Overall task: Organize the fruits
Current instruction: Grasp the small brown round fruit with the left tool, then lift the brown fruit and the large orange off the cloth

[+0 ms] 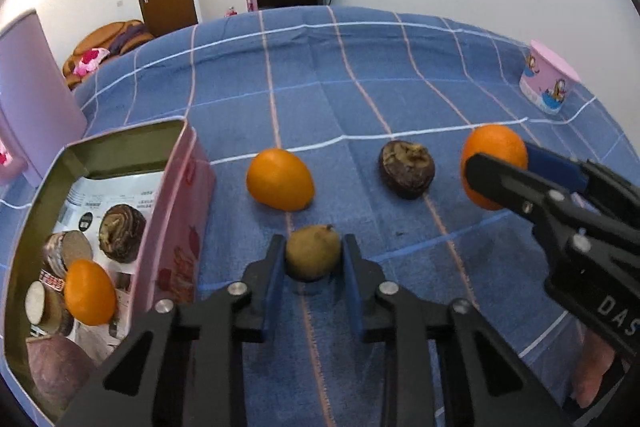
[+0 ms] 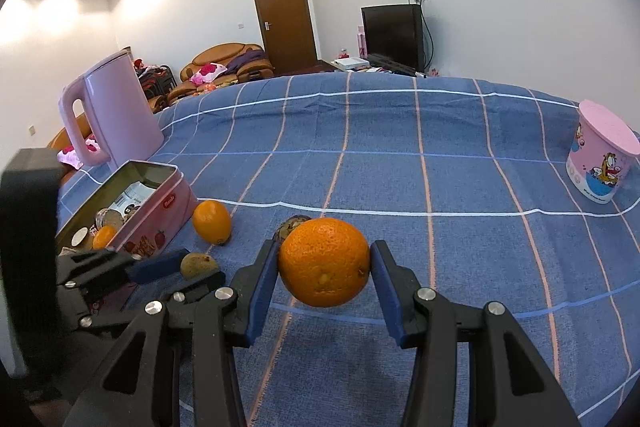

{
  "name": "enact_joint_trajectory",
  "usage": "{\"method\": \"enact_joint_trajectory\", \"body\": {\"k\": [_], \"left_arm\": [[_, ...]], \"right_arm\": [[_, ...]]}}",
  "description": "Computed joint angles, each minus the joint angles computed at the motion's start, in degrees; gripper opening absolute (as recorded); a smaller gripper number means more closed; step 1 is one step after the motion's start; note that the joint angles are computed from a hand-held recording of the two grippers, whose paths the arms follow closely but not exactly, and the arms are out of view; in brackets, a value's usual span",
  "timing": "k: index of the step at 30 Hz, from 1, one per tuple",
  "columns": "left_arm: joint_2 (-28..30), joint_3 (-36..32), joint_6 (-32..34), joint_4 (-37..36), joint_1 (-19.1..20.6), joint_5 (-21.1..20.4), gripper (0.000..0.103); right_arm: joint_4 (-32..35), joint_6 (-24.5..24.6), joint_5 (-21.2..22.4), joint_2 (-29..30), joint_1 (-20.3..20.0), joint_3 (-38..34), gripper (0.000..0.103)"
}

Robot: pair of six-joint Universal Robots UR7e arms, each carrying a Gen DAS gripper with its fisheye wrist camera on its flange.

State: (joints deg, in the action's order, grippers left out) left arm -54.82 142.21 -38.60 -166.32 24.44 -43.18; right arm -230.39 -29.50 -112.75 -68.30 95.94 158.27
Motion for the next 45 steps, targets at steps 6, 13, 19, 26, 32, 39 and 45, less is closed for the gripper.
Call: {"method": "enact_joint_trajectory", "body": {"k": [6, 13, 19, 26, 32, 39, 45], "left_arm": [[-0.06, 1.41, -0.15, -2.76, -1.22, 1.11, 0.029], [-0.49, 2.8, -1.39, -4.36, -3.05, 4.2, 0.029], [-0.25, 3.96, -2.1, -6.08, -4.86, 6.94, 0.029], [0.02, 5.08, -3.18, -7.5, -6.47, 9.2, 0.029], [0.12, 5.7, -4.16, -8.1, -7.26, 10.64, 0.029], [0.33, 6.31, -5.2, -8.43, -8.21, 11.89, 0.029], [0.4, 6.74, -5.93, -8.53, -8.97, 12.88, 0.029]], "right_arm": [[-0.23, -0.27, 0.59, 0.05, -0.1, 0.12, 0.049], [-1.6, -1.14, 1.37, 0.43, -0.1, 0.6, 0.049], [-3.48, -1.96, 1.19, 1.21, 0.56, 0.88, 0.049], [-5.36, -2.85, 1.61, 1.86, 0.72, 1.18, 0.049], [-6.75, -3.48, 2.2, 2.31, 0.83, 1.61, 0.049], [-8.11, -4.09, 3.32, 2.08, 0.5, 2.62, 0.049], [-9.72, -4.83, 3.8, 2.26, 0.34, 3.21, 0.049]]}}
